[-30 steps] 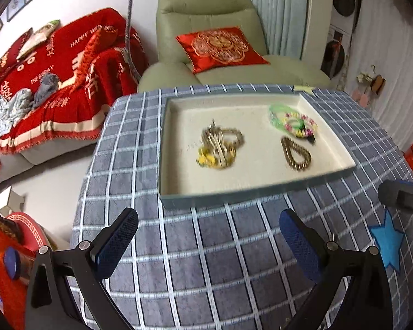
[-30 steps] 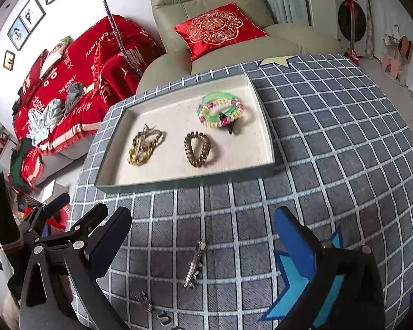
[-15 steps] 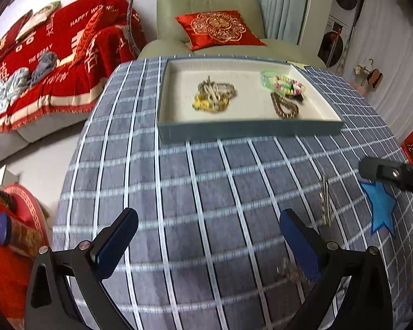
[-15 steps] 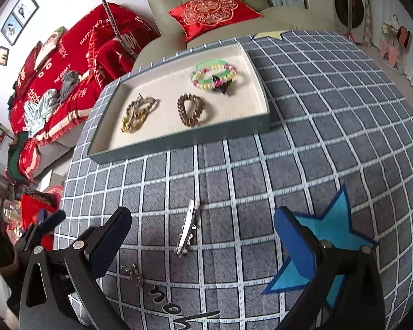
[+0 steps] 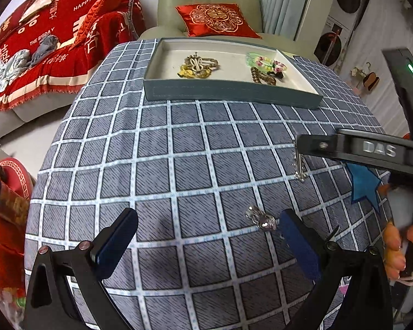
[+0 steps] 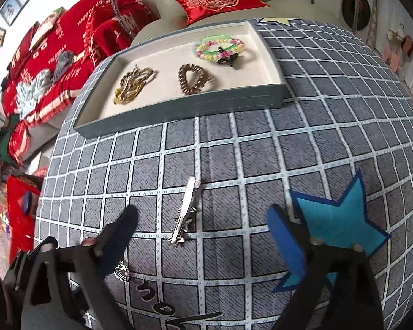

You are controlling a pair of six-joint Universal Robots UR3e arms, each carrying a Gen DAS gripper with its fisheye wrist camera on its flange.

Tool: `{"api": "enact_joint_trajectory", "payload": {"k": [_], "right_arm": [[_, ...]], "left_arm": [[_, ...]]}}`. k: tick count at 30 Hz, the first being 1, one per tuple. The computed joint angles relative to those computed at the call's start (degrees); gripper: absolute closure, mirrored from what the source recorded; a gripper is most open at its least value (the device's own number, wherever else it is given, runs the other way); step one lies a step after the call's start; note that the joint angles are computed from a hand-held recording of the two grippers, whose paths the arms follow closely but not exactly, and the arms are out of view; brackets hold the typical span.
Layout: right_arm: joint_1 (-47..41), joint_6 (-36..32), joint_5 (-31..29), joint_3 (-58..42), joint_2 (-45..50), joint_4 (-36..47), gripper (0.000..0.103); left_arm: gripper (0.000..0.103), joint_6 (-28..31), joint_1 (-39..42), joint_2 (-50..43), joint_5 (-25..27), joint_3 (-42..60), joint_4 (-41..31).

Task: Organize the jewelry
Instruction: 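Grasp the silver heart pendant with the left tool while the right tool grasps the silver barrette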

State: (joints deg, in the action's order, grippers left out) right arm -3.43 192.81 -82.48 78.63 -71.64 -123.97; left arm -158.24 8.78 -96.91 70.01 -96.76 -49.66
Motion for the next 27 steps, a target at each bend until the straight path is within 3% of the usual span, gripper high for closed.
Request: {"api": "enact_joint_trajectory", "payload": {"k": [2, 4, 11, 14, 17, 27], "right_arm": [[0.74, -0.32, -0.38, -1.57, 1.36, 0.97, 0.034], [1.44, -0.72, -0.72, -2.78, 2.54, 1.66, 0.042], [5.12, -3.82, -6.66, -7.69, 6.26, 3.37, 0.052], [6.94, -6.03, -10.72, -8.36, 6.96, 3.39, 0.066], [6.82, -7.38, -11.03, -6.51, 5.91, 2.0, 0.081], [5.27, -9.72, -9.13, -2.2, 3.14, -0.52, 0.084]], "left_arm": [[0.0, -0.53, -0.53, 0.21, 0.8, -0.77, 0.7], [0.0, -1.33, -0.85, 0.27, 1.4, -1.34, 1.48], [0.0, -3.65, -2.7, -0.85, 3.44, -1.52, 3.1], [0.0, -3.95, -3.84, -1.21, 4.32, -1.61, 3.75], [0.0, -4.32, -4.85, -1.48, 5.02, -1.62, 4.29], [0.015, -4.39, -8.41, -2.68, 8.37, -1.91, 6.84]]}}
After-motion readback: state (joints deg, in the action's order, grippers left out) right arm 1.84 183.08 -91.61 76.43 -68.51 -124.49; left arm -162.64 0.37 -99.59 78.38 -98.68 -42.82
